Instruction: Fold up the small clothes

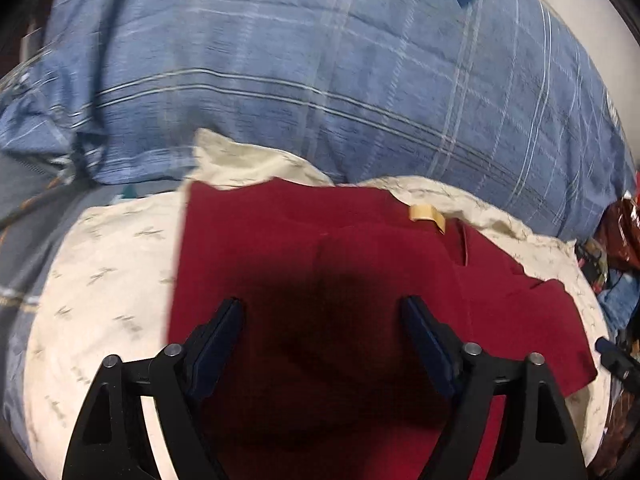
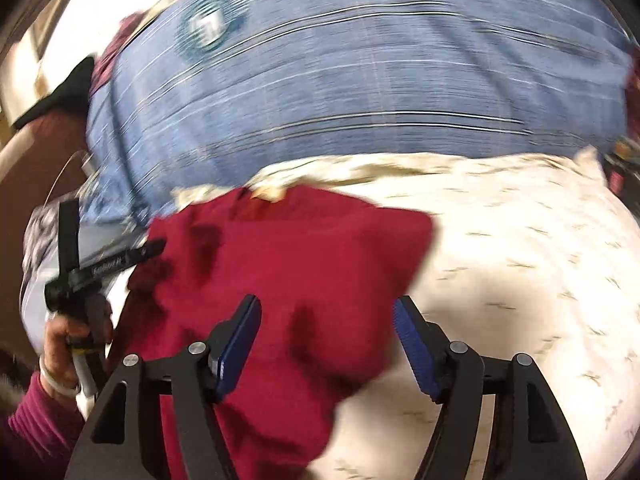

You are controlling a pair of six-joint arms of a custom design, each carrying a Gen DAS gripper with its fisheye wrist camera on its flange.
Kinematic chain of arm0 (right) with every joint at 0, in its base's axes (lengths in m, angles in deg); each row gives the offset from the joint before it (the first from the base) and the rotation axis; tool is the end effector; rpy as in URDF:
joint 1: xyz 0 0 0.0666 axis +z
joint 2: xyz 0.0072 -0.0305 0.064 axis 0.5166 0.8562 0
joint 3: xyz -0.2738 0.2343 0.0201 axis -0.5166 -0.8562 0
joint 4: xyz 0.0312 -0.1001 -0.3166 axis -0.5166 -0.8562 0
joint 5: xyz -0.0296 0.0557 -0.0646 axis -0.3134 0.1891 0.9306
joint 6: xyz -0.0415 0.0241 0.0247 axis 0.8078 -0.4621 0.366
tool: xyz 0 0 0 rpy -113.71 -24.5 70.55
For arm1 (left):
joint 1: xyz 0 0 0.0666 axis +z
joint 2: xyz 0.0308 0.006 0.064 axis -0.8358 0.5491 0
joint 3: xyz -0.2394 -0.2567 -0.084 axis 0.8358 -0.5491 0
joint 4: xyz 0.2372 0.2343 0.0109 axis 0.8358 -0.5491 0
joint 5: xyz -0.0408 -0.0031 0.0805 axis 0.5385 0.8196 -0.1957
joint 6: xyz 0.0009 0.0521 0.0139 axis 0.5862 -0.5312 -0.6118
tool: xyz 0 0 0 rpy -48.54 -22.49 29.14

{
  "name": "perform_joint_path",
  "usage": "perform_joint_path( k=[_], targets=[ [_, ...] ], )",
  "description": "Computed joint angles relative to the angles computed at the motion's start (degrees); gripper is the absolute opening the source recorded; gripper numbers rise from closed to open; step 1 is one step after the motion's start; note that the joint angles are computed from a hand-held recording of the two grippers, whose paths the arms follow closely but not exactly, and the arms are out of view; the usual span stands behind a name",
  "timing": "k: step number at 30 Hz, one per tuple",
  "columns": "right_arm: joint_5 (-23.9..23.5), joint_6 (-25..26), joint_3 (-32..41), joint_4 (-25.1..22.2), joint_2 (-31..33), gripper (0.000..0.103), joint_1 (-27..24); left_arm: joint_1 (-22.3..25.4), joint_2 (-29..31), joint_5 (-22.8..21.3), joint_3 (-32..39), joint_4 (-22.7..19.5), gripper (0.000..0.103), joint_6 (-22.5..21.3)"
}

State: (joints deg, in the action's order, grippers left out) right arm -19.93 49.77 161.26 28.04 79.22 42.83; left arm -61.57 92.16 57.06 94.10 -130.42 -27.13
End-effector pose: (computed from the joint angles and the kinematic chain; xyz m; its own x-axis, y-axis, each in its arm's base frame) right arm 0.3609 0.0861 0.4366 -0.8052 0.0551 -0.5905 -0.2215 0.8956 0.3857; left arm 0.3455 -0.0335 0.4177 -0.7718 -0.2114 -0.5996 -0.0690 0.9654 -0.2515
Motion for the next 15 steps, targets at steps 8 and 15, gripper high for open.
perform_joint_path(
  k=[8, 15],
  targets=[
    [-3.4, -2.6, 4.8, -0.3, 7.9, 0.074, -3.4, -2.0, 3.2, -3.3, 11.2, -5.5, 0.002, -2.4],
    [-9.0, -11.3, 6.6, 0.8, 14.3, 0.076, -4.5, 2.5, 2.9, -2.2, 10.3, -10.4, 0.016, -2.8]
  ],
)
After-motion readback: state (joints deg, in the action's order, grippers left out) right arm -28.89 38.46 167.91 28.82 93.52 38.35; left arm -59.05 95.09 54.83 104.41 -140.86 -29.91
